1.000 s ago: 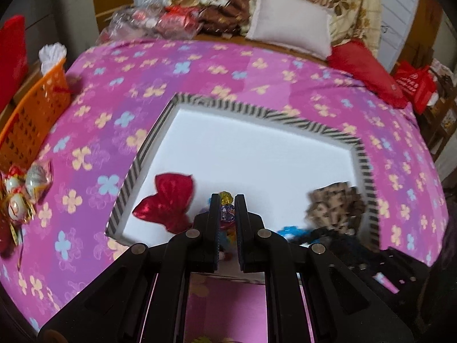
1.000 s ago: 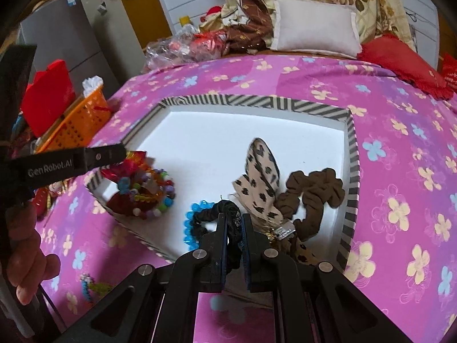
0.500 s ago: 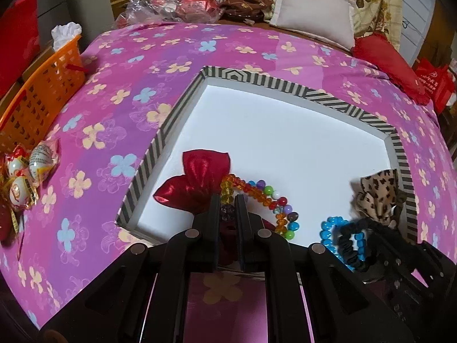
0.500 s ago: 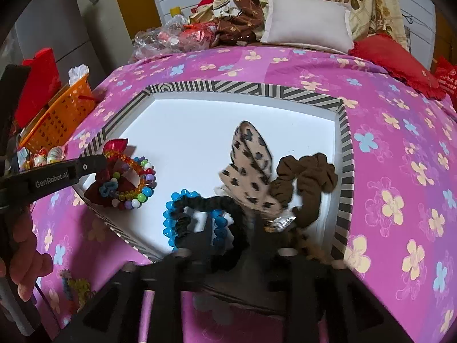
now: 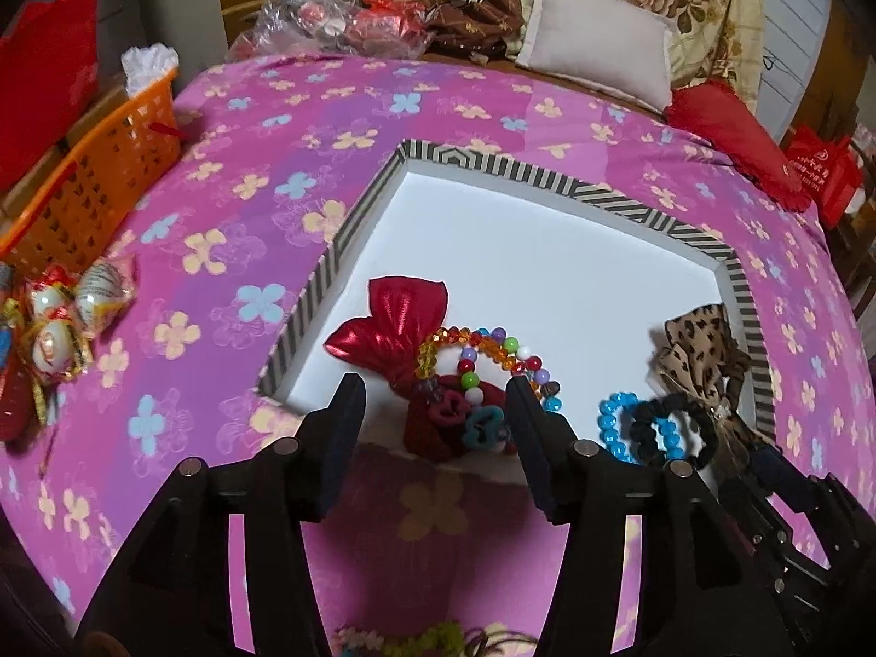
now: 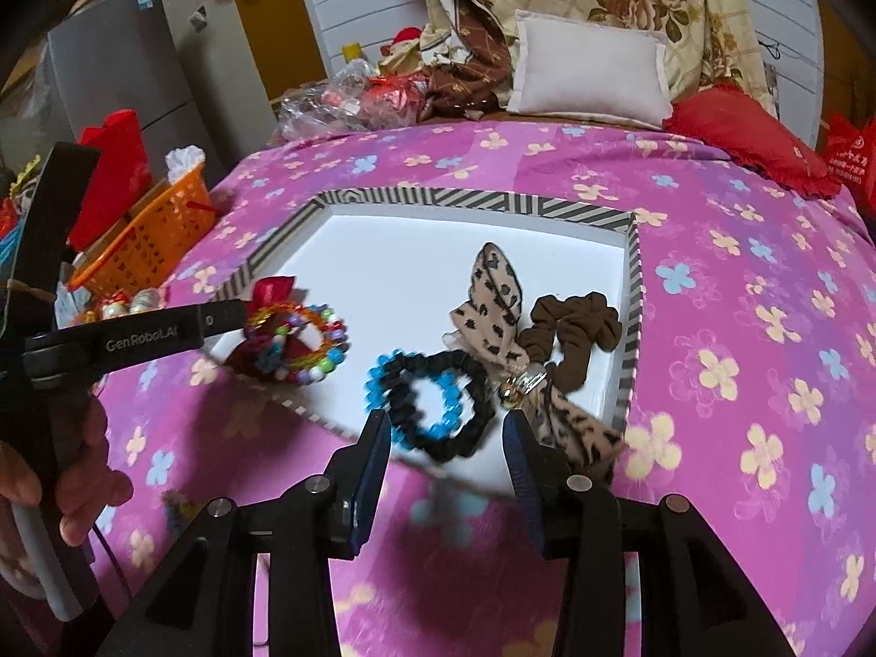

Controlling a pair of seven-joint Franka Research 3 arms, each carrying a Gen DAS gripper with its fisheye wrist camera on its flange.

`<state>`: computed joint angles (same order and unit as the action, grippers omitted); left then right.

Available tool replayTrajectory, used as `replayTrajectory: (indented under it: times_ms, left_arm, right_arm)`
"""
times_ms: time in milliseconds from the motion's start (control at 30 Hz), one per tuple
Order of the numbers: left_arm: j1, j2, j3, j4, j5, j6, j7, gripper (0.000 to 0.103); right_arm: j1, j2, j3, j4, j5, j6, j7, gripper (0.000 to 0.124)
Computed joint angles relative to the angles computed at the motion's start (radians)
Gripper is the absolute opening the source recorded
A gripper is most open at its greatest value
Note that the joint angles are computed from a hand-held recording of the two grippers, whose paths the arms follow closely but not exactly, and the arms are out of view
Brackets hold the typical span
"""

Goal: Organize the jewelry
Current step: 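Open both tools to drop the bracelet and hair tie in the tray, then withdraw both tools toward the flower bracelet and mouse hair tie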

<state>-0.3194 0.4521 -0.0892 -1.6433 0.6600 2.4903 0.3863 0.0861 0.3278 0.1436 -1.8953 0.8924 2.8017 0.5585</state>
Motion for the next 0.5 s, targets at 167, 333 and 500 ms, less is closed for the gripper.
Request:
replayTrajectory:
  times_ms: [167, 333, 500]
  left_arm:
    - [-0.013, -0.068, -0.002, -0.076, 0.034, 0.005, -0.05, 0.054]
    - [-0.027, -0.136, -0.012, -0.154, 0.109, -0.016, -0.123, 0.054]
    - [-0.025, -0.203, -0.038, -0.228, 0.17, -0.031, -0.185, 0.054]
  right_arm:
    - [-0.005, -0.072, 0.014, -0.085, 0.062, -0.005, -0.086, 0.041]
    - [0.02, -0.125, -0.005, -0.152, 0.114, -0.013, -0.148, 0.041]
    - [0.045, -0.176, -0.025, -0.205, 0.165, -0.017, -0.194, 0.041]
